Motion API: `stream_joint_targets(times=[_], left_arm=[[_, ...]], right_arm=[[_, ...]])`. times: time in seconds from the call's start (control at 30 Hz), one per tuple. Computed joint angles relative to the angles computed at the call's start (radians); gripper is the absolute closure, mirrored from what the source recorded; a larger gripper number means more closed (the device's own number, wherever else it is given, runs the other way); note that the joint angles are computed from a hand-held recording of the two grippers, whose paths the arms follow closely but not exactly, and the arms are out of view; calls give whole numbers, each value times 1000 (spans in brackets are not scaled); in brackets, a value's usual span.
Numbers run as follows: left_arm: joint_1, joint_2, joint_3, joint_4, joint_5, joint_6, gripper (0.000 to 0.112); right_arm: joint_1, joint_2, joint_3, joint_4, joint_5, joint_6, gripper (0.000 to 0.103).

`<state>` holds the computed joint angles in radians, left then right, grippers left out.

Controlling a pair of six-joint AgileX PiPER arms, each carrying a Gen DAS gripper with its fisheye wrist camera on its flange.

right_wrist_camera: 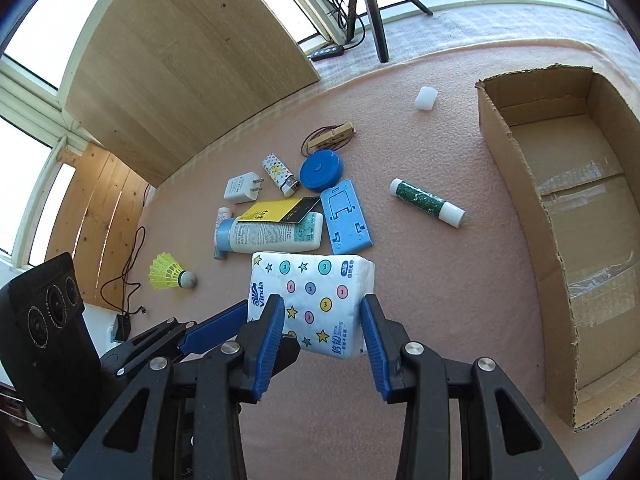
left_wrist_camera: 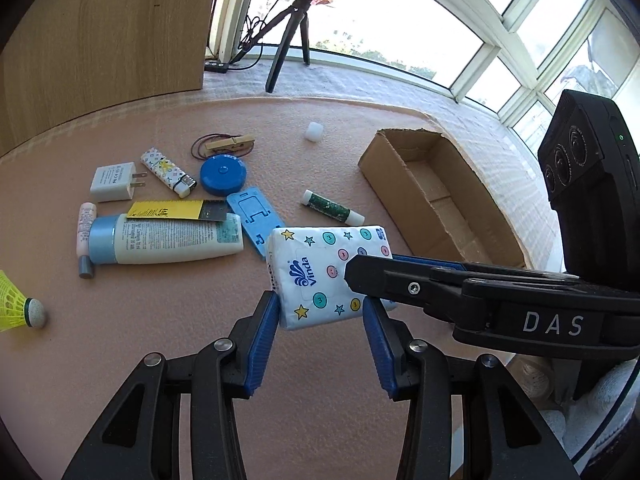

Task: Organize objects
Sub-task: 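Carry the tissue pack into the cardboard box and open the right tool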

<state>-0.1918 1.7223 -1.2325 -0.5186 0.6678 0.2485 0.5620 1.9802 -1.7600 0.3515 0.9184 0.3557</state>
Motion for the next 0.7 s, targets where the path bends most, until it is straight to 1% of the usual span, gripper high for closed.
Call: stream_joint_targets(times=[0.17,0.33,0.53,0.7], left_arm=[[-106,54,-124,34,11,-66,66],[-209,125,-255,64,28,-119,66],[-305,238,-427,107,68,-176,66],[-355,310,-535,137,96,-216,66]], right_arm=[[-61,-118,116,-42,-33,9,67],[-136,-211,208,-88,-43,7,67],[-232,-286,307,-94,-56,-19,67],[-292,-322,362,-82,-67,-50,67]])
